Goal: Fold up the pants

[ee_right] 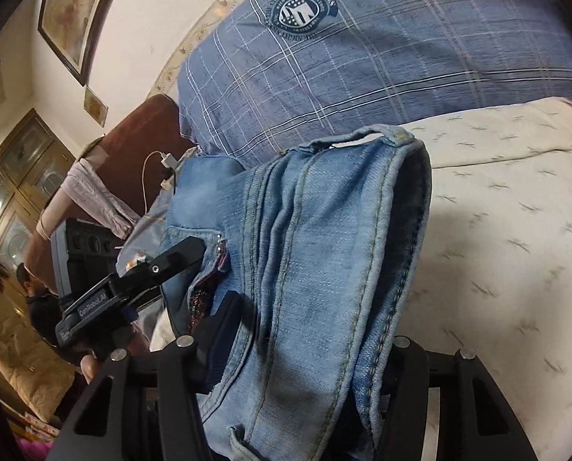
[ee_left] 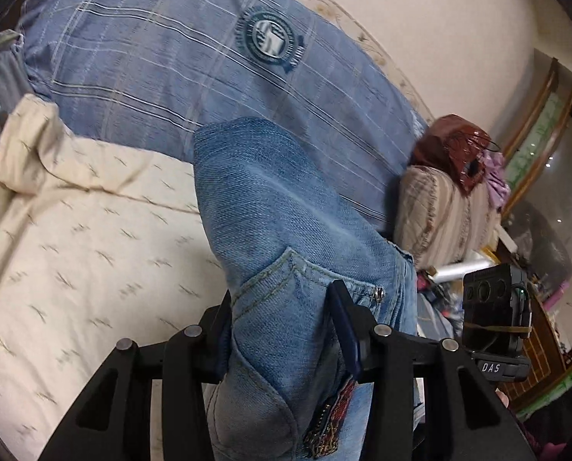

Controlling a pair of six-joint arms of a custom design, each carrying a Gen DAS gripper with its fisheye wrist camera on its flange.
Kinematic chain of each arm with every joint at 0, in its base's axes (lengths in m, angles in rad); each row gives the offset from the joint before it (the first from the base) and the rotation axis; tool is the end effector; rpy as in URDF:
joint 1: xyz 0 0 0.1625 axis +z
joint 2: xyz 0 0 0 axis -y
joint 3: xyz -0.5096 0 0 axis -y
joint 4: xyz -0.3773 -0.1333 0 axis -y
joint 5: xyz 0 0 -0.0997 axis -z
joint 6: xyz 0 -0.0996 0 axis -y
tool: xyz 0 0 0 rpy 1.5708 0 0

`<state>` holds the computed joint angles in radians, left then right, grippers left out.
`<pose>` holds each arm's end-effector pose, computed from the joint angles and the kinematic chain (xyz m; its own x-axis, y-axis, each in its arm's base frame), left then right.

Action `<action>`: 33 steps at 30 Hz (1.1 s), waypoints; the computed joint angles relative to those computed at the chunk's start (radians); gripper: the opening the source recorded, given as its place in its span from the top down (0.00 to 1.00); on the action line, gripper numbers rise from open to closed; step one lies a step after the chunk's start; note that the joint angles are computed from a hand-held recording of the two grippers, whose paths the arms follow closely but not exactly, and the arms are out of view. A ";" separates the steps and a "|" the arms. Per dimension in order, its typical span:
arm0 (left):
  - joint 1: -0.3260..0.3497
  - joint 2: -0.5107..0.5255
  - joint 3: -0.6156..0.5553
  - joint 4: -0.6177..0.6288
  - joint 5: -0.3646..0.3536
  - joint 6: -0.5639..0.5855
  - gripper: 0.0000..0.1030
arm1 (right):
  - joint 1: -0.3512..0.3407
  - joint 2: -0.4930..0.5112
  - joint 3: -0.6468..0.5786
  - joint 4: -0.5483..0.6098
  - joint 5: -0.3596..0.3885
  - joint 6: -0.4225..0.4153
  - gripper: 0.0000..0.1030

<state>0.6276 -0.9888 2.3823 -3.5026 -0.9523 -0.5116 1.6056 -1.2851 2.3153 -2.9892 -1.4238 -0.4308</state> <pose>-0.2714 -0.4329 0.1983 -0.9672 0.1760 -0.1831 0.2540 0.6770 -0.6908 0.1641 -0.4619 0.2745 -0.8831 -0.4679 0.0349 -0.4413 0.8030 -0.4006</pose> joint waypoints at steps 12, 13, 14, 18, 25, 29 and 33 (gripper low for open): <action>0.142 0.033 -0.105 0.221 0.039 -0.050 0.54 | -0.027 0.208 -0.104 -0.039 -0.016 0.082 0.44; 0.150 0.039 -0.114 0.246 0.049 -0.069 0.54 | -0.031 0.220 -0.108 -0.045 -0.028 0.085 0.44; 0.158 0.044 -0.123 0.276 0.060 -0.089 0.51 | -0.037 0.229 -0.117 -0.038 -0.037 0.095 0.44; 0.171 0.050 -0.124 0.288 0.071 -0.137 0.41 | -0.058 0.238 -0.137 0.000 -0.030 0.111 0.38; 0.118 0.021 -0.092 0.303 0.146 -0.213 0.38 | -0.048 0.212 -0.113 -0.023 -0.083 0.110 0.31; 0.019 0.004 -0.030 0.226 0.292 -0.195 0.31 | -0.034 0.159 -0.045 -0.155 -0.104 0.055 0.31; -0.063 -0.010 -0.005 0.289 0.402 -0.213 0.24 | -0.027 0.120 0.027 -0.319 -0.095 0.008 0.31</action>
